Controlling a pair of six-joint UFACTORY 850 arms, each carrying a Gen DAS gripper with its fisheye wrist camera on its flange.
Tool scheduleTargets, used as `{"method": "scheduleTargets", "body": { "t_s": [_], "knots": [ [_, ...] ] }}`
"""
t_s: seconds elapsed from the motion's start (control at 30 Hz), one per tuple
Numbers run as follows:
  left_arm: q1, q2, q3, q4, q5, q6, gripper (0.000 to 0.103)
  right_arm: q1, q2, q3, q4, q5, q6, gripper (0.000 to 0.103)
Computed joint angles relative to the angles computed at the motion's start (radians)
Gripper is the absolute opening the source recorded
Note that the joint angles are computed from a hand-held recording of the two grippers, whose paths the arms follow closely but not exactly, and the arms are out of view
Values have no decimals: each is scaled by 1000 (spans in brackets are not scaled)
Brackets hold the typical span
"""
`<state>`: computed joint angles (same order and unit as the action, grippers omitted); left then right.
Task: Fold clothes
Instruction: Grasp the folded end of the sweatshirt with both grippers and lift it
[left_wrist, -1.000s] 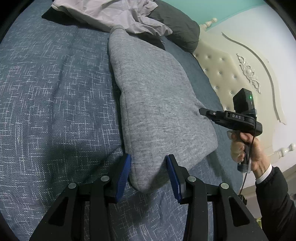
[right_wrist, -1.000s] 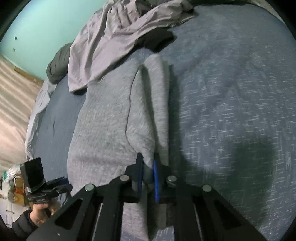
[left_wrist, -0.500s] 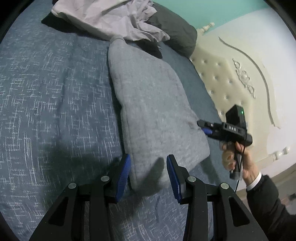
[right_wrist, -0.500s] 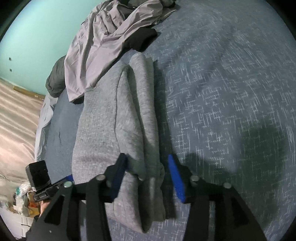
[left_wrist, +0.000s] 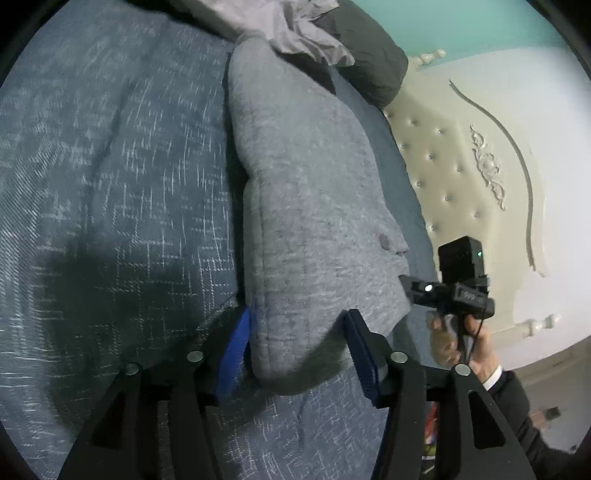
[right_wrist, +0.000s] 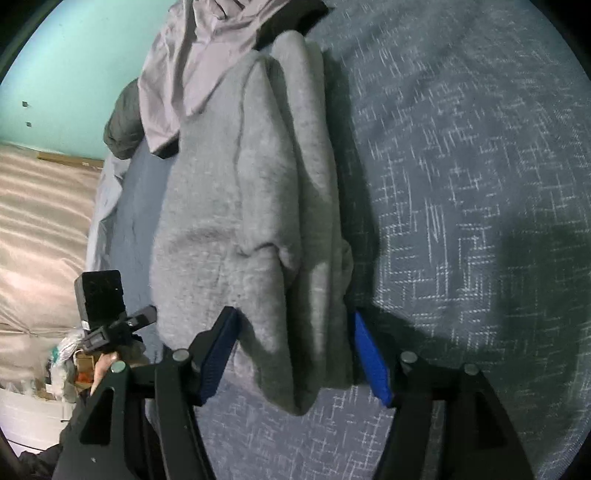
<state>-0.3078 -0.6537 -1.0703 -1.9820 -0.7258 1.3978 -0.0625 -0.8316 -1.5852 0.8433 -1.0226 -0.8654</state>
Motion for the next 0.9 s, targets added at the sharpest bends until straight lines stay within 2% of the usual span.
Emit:
{"method": "scheduleTargets", "body": {
  "t_s": [0.27,0.43,0.5,0.53,0.67,0.7,0.8,0.9],
  "knots": [
    [0,-52,-38,-43,-50,16,61,11,-30,-31,16,-6,-3,64],
    [-17,-61,-60,-73,-24,35,62,11,-19,-12,41,25,-55,44],
    [-24,-60,-67,-76,-7,38,62,17,-11,-4,39,38,-76,30],
    [-26,-56,-66,-77,0,40,62,23,-6,1,37,49,-85,29],
    [-35,-45,-64,-81,28,48,61,30,-9,-7,20,56,-90,28],
    [-37,-48,-67,-82,31,47,61,30,-14,-13,21,52,-89,32],
    [-29,-57,-64,-93,5,53,62,30,-34,-28,38,35,-66,33],
    [-33,-54,-56,-113,2,71,62,38,-15,-7,33,73,-81,31]
  ]
}}
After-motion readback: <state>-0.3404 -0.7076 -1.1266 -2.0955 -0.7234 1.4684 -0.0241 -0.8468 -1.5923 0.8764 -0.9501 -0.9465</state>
